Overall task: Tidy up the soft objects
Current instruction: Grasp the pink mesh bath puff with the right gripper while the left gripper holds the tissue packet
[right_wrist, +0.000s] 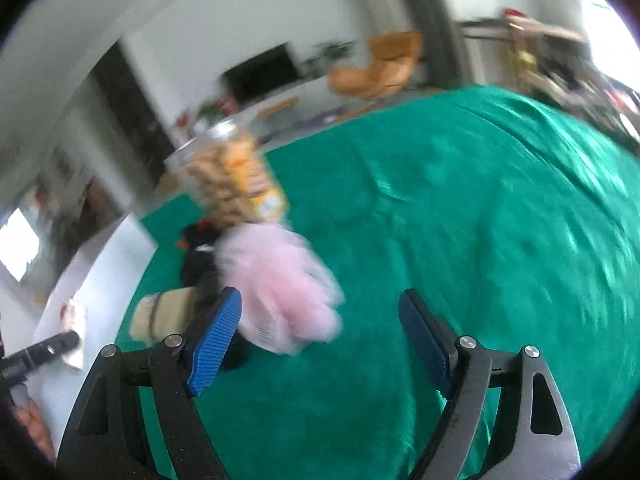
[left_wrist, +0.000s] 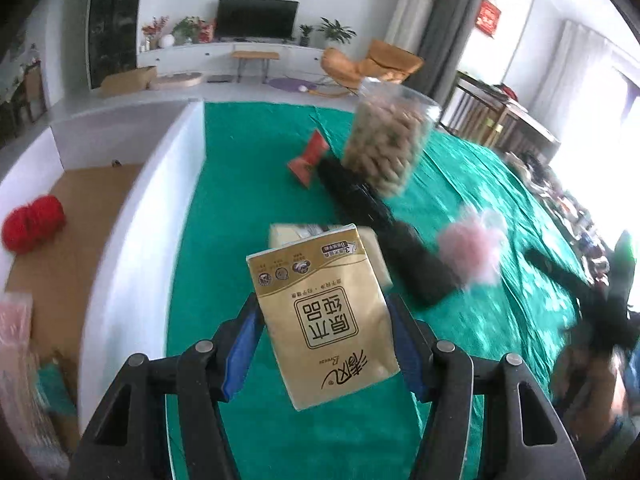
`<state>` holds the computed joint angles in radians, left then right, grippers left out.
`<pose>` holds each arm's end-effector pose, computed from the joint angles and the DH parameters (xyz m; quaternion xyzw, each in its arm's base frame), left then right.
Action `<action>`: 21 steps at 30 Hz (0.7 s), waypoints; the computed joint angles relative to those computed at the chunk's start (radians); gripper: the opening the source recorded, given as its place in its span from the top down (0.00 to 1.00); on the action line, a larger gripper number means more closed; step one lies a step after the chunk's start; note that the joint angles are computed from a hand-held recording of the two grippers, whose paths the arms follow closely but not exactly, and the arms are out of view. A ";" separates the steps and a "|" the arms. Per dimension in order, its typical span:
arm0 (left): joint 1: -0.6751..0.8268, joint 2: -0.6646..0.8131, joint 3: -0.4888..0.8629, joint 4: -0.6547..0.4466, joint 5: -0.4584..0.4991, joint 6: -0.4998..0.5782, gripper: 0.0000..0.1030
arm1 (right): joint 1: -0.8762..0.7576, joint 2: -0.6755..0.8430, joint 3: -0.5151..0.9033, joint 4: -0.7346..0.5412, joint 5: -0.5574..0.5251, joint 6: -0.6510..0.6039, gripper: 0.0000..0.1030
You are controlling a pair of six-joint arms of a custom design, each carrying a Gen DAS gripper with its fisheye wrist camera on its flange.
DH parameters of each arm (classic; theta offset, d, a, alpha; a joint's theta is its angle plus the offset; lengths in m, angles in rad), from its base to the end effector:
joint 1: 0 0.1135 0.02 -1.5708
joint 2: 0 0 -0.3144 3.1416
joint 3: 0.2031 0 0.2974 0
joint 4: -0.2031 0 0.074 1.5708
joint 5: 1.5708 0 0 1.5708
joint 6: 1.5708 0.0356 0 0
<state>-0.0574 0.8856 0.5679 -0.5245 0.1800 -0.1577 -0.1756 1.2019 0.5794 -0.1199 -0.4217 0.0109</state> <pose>0.1884 -0.0172 0.2416 -0.0147 0.9310 -0.1216 0.3438 0.2553 -0.0305 0.2137 -0.0005 0.8991 0.1586 0.4080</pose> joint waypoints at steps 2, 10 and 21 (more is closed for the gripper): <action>-0.014 -0.019 -0.006 -0.016 0.019 -0.010 0.41 | 0.123 0.106 0.132 -0.108 0.101 -0.097 0.20; 0.134 -0.141 0.066 -0.164 0.137 0.083 0.41 | 0.264 0.428 0.383 -0.280 0.252 -0.107 0.70; 0.927 -0.080 0.227 -0.423 0.433 0.633 0.41 | 0.641 0.104 0.488 -0.421 0.215 0.023 0.70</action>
<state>0.8695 0.8053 0.7947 -0.9478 0.6131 0.4756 0.4658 1.3054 1.0673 -0.5413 -0.2065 0.0338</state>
